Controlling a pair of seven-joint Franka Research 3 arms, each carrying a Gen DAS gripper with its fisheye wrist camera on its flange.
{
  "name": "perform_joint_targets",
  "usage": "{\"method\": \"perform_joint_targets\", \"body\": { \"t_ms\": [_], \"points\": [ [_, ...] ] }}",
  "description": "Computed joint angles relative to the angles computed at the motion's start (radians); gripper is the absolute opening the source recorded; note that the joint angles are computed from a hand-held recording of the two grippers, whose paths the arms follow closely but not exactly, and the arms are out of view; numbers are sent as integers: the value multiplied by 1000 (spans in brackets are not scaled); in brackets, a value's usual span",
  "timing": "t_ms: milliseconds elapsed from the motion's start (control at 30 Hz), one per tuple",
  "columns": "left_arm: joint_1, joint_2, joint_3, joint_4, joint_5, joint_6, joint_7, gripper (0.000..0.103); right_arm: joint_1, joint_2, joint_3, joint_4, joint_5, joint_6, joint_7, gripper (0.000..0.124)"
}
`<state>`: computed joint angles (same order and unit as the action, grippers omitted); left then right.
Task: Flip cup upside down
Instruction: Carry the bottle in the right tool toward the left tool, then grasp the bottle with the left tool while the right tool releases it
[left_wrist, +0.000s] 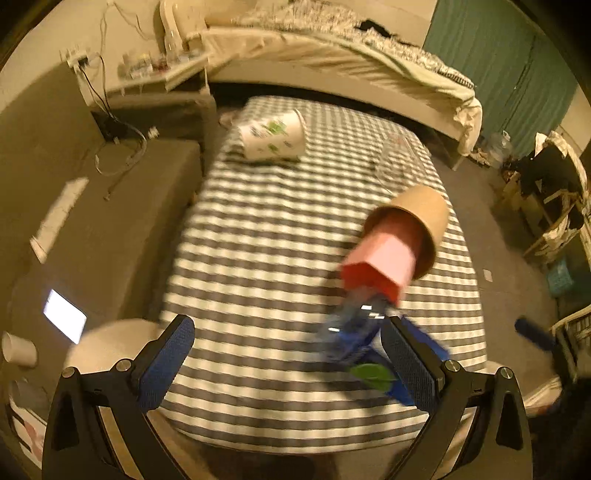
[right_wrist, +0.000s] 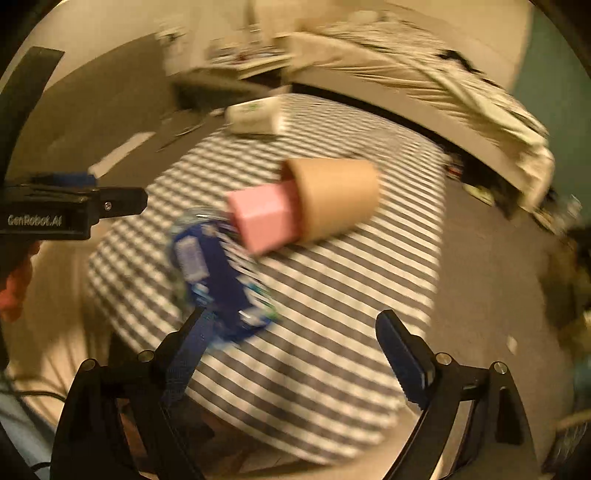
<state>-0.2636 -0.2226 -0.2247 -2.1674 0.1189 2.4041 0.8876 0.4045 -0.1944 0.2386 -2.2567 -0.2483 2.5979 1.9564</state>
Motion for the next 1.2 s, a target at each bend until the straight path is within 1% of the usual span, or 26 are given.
{"method": "perform_joint_targets", "body": {
  "t_ms": [100,133,167,233,300,367,400,433,500,533,567,633,667,733,800,900,1033,1067,1200],
  "points": [
    [-16,59,7,57,-97,-30,-11,103,-16,-66,-3,-68,18,23,58,90],
    [-16,75,4,72,-112,-43,-21,103,-18,-83,-6,-85,40,30,66,90],
    [-17,102,2,100,-129,-71,-35,103,-17,-104,-9,-110,64,43,68,90],
    [-19,141,-2,133,-164,-99,-41,103,-22,-126,-13,-144,104,59,64,90],
    [-20,170,-7,156,-189,-130,-45,103,-32,-135,-4,-158,119,63,68,90],
    [-20,192,-8,162,-245,-143,-42,103,-30,-153,-12,-184,151,81,46,90],
    [-19,206,-10,170,-261,-162,-44,103,-35,-152,-8,-190,157,95,44,90],
    [-17,211,-10,162,-301,-151,-30,103,-42,-144,0,-191,158,109,48,90],
    [-12,231,-11,165,-370,-167,-1,100,-46,-155,0,-205,169,128,41,90],
    [-9,235,-12,159,-405,-164,16,96,-51,-153,3,-204,172,130,42,90],
    [-10,229,-16,154,-391,-153,13,91,-55,-157,5,-208,173,131,42,90],
    [-11,220,-19,148,-423,-135,65,75,-65,-159,13,-211,171,134,47,90],
    [-12,219,-20,152,-422,-145,71,75,-65,-163,12,-214,175,133,45,90],
    [-14,199,-21,137,-419,-126,87,74,-64,-169,15,-217,180,128,42,90],
    [-16,180,-19,134,-393,-125,95,73,-66,-174,22,-216,177,124,45,90],
    [-22,140,-16,101,-353,-83,115,71,-69,-179,34,-215,172,123,56,90],
    [-21,95,-17,75,-200,-42,120,71,-71,-175,52,-203,150,112,73,90],
    [-20,83,-13,66,-184,-38,127,71,-67,-171,55,-196,147,107,74,90],
    [-23,50,10,8,-216,-6,160,70,-52,-147,61,-170,133,93,79,90]
  ]
}}
